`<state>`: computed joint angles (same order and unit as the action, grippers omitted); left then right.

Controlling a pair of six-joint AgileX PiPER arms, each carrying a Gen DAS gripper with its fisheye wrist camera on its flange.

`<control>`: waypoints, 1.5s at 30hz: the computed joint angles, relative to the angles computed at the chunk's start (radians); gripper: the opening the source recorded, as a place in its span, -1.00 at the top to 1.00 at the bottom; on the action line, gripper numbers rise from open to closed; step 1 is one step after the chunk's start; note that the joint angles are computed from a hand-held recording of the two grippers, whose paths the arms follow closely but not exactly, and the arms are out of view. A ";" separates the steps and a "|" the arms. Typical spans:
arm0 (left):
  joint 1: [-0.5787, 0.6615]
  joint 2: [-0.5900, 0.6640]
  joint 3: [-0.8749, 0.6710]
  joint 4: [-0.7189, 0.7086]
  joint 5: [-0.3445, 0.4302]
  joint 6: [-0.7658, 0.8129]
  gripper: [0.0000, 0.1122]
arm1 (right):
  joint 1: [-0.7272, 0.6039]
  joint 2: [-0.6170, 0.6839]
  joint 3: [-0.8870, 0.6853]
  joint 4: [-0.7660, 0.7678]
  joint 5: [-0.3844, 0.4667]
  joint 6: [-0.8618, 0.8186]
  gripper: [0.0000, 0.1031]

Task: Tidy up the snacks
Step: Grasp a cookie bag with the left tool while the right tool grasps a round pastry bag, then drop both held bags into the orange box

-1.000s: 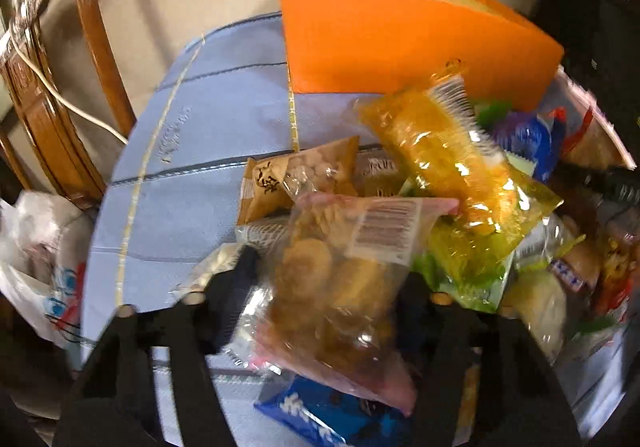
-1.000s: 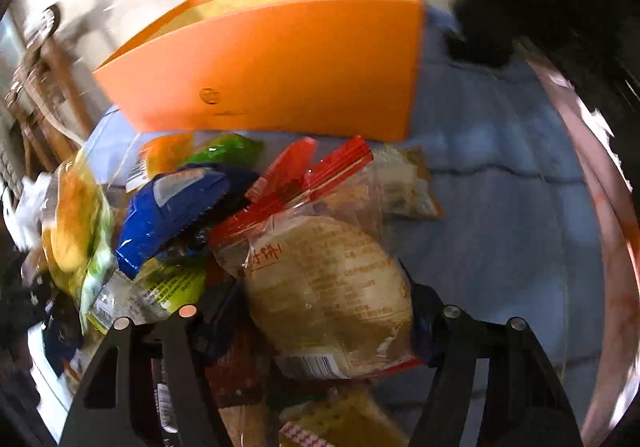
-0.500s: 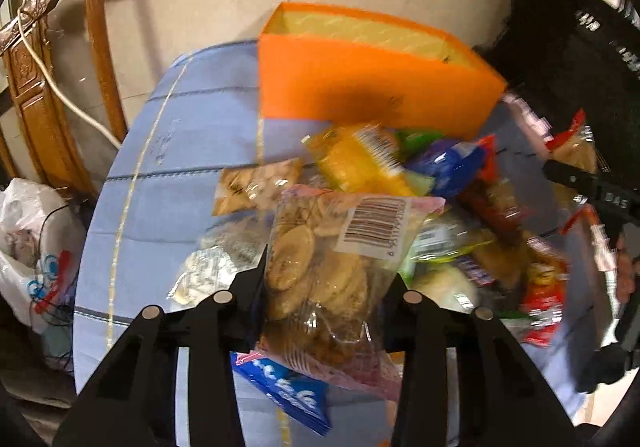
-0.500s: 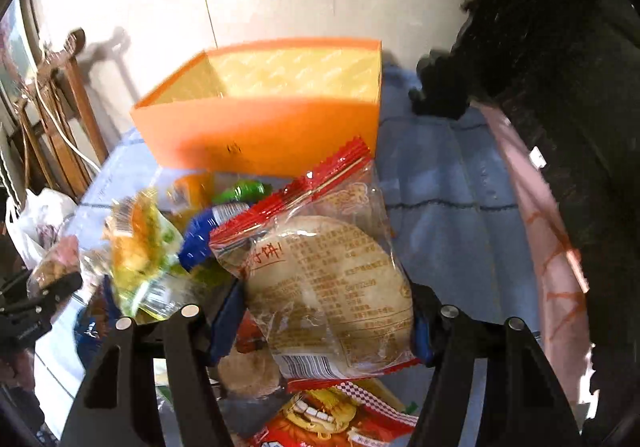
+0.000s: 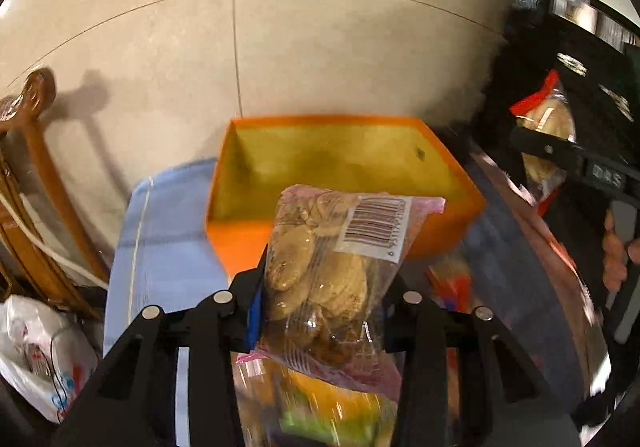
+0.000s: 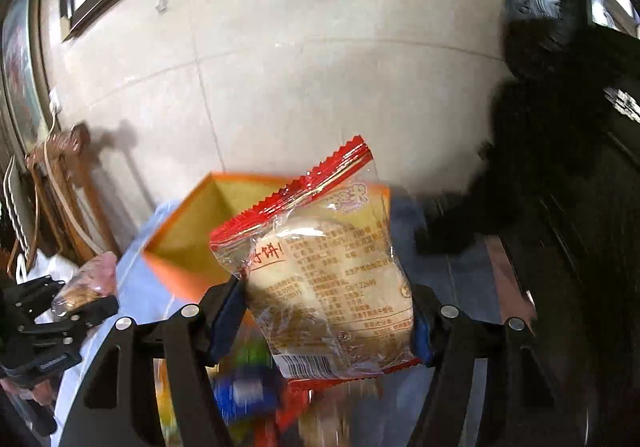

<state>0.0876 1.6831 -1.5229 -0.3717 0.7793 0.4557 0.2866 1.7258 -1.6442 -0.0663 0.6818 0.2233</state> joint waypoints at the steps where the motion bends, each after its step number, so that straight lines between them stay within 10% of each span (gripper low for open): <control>1: -0.006 0.071 -0.100 0.007 0.033 -0.026 0.29 | -0.007 0.063 -0.083 0.001 0.018 -0.010 -0.32; 8: -0.062 0.375 -0.550 0.176 0.156 -0.088 0.24 | -0.022 0.395 -0.542 -0.005 0.185 -0.054 -0.52; 9: -0.061 0.409 -0.594 0.151 0.171 -0.064 0.08 | -0.017 0.456 -0.635 -0.012 0.246 -0.070 -0.87; 10: -0.067 0.414 -0.598 0.167 0.170 -0.073 -0.60 | -0.017 0.498 -0.689 -0.016 0.276 -0.093 -0.93; 11: -0.078 0.394 -0.562 0.210 0.147 -0.098 -0.77 | -0.009 0.506 -0.703 -0.043 0.304 -0.077 -0.93; 16: -0.051 0.169 -0.163 0.069 -0.048 0.117 -0.76 | 0.003 0.288 -0.310 -0.058 0.162 -0.066 -0.93; 25: 0.025 -0.138 0.333 -0.131 -0.057 0.450 -0.76 | 0.126 -0.105 0.370 0.213 -0.069 -0.702 -0.93; 33: -0.056 -0.088 0.451 0.050 -0.206 0.332 -0.76 | 0.123 0.023 0.376 0.406 -0.097 -0.817 -0.93; 39: -0.038 0.064 0.347 0.052 -0.147 0.251 -0.76 | 0.088 0.181 0.265 0.509 -0.070 -0.845 -0.93; 41: -0.027 0.104 0.324 0.043 -0.110 0.228 -0.12 | 0.087 0.213 0.246 0.553 -0.050 -0.833 -0.69; 42: -0.015 0.118 0.315 0.026 -0.089 0.225 -0.07 | 0.099 0.224 0.229 0.524 -0.035 -0.792 -0.15; 45: -0.007 0.091 0.331 0.046 -0.095 0.177 0.23 | 0.161 0.211 0.242 0.346 -0.066 -0.598 0.01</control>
<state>0.0804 1.7737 -1.1923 -0.3260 0.6840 0.6323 0.4474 1.9365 -1.4018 0.2801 0.6162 -0.3747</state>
